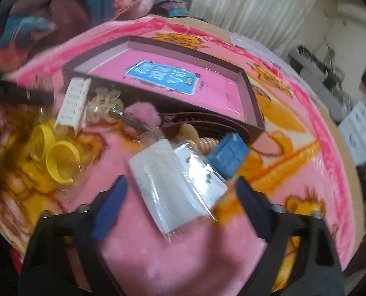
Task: Organize jewelry
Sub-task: 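Grasp the sheer bow clip with the left tool while the right tool grasps the clear packet, then lower the bow clip into the box and open the left tool while the right tool drops the packet in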
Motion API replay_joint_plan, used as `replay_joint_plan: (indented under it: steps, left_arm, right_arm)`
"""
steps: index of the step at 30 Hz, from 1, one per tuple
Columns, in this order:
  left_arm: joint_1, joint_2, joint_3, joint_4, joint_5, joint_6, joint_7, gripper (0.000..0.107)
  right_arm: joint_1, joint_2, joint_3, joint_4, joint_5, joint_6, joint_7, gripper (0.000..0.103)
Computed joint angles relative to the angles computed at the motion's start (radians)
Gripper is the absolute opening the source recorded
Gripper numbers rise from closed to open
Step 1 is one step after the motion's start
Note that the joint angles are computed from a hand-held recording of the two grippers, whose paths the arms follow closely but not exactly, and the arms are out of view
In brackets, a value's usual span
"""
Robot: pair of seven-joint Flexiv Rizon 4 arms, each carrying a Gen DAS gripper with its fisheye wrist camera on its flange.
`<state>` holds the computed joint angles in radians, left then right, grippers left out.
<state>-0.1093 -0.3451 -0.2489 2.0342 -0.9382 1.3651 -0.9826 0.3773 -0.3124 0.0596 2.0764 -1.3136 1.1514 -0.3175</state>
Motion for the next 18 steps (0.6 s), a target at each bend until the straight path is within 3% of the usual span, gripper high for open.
replay_joint_plan:
  steps: [4, 6, 13, 16, 18]
  left_arm:
    - [0.013, 0.013, -0.019, 0.013, -0.055, 0.026, 0.039, 0.014]
    - [0.014, 0.019, -0.021, 0.017, -0.086, 0.036, 0.056, 0.013]
    - [-0.005, 0.040, -0.018, 0.016, -0.209, 0.079, 0.142, 0.013]
    - [-0.022, 0.044, 0.001, 0.007, -0.214, 0.087, 0.150, 0.013]
    - [-0.027, 0.046, 0.010, 0.001, -0.209, 0.093, 0.151, 0.013]
  right_arm:
    - [-0.015, -0.016, -0.008, -0.013, -0.014, 0.074, -0.002, 0.040]
    - [-0.022, -0.013, -0.013, -0.012, -0.019, 0.110, 0.014, 0.039]
    - [-0.087, -0.019, -0.053, -0.012, 0.041, 0.441, 0.101, 0.039]
    - [-0.083, -0.018, -0.063, -0.012, 0.128, 0.498, 0.071, 0.039]
    - [-0.047, -0.010, -0.121, -0.010, 0.127, 0.540, 0.093, 0.039]
